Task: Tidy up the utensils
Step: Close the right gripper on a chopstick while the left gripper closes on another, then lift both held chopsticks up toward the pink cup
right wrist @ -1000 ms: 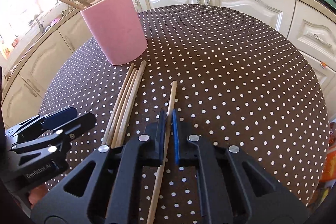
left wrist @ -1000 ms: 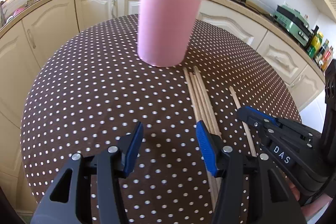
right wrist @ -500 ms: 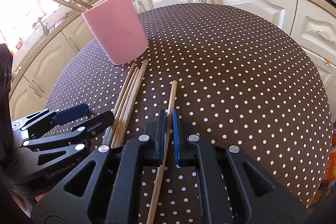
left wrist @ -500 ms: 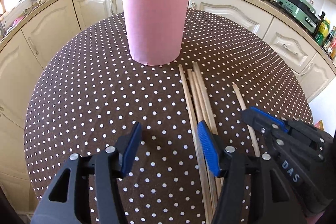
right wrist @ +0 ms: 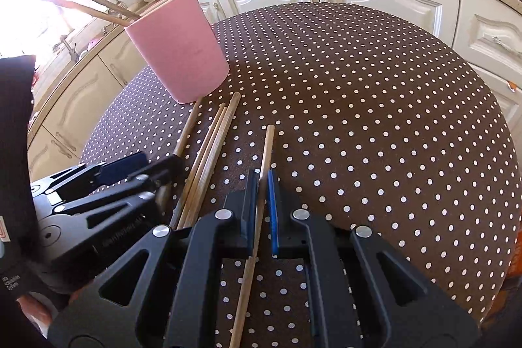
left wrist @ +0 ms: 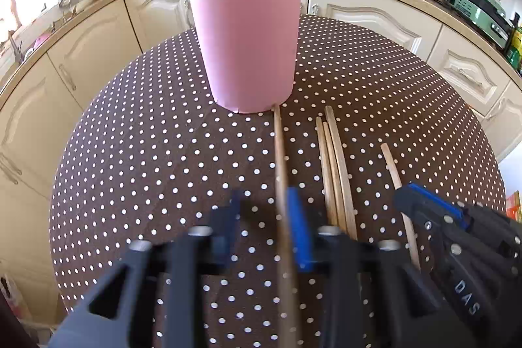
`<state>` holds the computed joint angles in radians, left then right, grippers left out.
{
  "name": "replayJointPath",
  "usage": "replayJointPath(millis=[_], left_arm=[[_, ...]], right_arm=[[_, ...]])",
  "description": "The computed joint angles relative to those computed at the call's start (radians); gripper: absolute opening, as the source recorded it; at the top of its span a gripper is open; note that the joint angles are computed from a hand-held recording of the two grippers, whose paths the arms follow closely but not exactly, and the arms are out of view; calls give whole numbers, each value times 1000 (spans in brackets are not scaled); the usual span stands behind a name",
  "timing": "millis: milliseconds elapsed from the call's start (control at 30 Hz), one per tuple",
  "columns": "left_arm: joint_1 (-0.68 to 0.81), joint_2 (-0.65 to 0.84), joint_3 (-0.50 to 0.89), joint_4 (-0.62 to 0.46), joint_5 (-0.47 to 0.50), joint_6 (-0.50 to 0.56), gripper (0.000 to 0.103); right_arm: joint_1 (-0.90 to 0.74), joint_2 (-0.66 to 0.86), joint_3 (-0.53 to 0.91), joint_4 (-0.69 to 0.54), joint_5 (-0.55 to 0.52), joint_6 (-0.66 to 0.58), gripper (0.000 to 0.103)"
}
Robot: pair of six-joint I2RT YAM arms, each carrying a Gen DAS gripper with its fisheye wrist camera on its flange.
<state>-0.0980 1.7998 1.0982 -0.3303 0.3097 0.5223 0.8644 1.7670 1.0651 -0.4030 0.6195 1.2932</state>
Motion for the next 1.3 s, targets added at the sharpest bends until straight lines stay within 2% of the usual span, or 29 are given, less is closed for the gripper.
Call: replayJointPath(millis=[33, 67, 400, 600, 700, 800, 867, 900, 933, 1033, 1067, 1100, 1167, 1200, 1233, 1300], left_arm=[[8, -4, -8, 5, 0, 5, 9], [13, -4, -8, 2, 5, 8, 7], [155, -4, 27, -190, 134, 85, 6], [219, -5, 27, -217, 161, 118, 7], [213, -20, 4, -161, 121, 97, 8], [199, -21, 1, -137, 100, 81, 10], [188, -16, 14, -140, 86, 70, 18], [176, -18, 15, -131, 67, 55, 26], [160, -20, 13, -117, 45, 37, 27], [144, -10, 24, -96, 22, 15, 27], [142, -7, 24, -85, 14, 14, 27], [143, -5, 23, -73, 11, 14, 27], [146, 8, 33, -57, 14, -3, 25], [146, 10, 26, -27, 6, -25, 14], [142, 8, 11, 19, -21, -39, 7], [139, 27, 37, 12, -13, -40, 6]], right_arm=[[2, 4, 7, -8, 3, 2, 7], [4, 8, 14, -17, 5, 0, 7], [21, 14, 12, 44, -49, -71, 7], [41, 50, 84, -64, -29, -64, 8], [42, 78, 130, -126, -16, -47, 8], [30, 88, 149, -154, -20, -38, 22], [22, 100, 170, -191, -8, -36, 37], [16, 107, 183, -211, -4, -38, 42], [13, 119, 200, -230, -2, -42, 44], [9, 141, 231, -261, 3, -59, 42], [9, 164, 260, -295, 17, -64, 31], [9, 183, 285, -325, 31, -63, 27], [8, 193, 287, -324, 52, -60, 12], [5, 190, 282, -317, 51, -66, 8], [1, 183, 270, -301, 48, -75, 8], [-7, 155, 227, -249, 38, -86, 6]])
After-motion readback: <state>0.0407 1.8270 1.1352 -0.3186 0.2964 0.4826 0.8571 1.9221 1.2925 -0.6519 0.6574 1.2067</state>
